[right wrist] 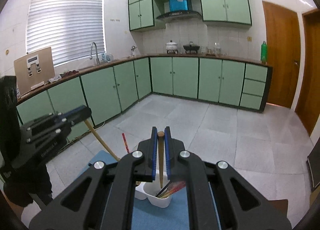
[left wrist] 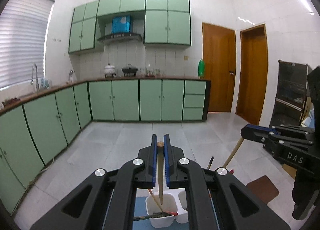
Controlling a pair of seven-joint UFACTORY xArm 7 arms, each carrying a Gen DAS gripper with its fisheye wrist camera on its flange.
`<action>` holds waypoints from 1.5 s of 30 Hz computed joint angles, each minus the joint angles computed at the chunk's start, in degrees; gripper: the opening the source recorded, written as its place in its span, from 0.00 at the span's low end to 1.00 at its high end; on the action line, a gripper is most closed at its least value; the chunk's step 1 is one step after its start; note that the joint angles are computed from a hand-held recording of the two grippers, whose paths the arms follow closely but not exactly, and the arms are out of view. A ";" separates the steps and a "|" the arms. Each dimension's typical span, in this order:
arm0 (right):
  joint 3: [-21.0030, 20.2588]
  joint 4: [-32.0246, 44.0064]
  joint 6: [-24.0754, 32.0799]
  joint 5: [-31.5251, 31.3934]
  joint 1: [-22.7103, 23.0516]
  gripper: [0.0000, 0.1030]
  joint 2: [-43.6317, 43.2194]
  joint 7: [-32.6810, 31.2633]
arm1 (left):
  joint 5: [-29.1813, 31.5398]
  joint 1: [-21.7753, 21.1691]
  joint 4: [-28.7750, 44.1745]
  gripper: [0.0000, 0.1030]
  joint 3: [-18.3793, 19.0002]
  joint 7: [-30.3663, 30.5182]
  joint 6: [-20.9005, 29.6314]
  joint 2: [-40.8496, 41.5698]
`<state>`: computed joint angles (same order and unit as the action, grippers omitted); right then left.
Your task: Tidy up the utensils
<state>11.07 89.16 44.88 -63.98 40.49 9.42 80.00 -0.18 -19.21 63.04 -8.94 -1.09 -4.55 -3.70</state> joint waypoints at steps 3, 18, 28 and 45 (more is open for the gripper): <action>-0.54 0.45 -1.48 0.87 -0.47 0.06 1.93 0.44 | -11.24 -3.59 2.02 0.06 2.18 9.95 1.54 3.03; -0.18 -7.24 6.03 -2.99 2.87 0.47 -1.04 7.78 | -24.92 -3.10 -5.82 0.53 0.81 20.14 2.52 -3.37; 8.72 -21.75 12.37 -3.59 4.28 0.89 -8.77 22.21 | -22.87 -10.55 -25.97 0.77 5.17 14.71 0.80 -18.96; 14.47 -21.32 23.29 -4.52 13.76 0.95 -7.49 33.22 | -11.60 -1.67 -43.09 0.89 -7.49 -3.75 7.40 -42.50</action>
<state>25.55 67.84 68.17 -68.50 54.25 1.92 113.22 -11.78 -20.87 19.96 -16.43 -4.84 2.86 -46.20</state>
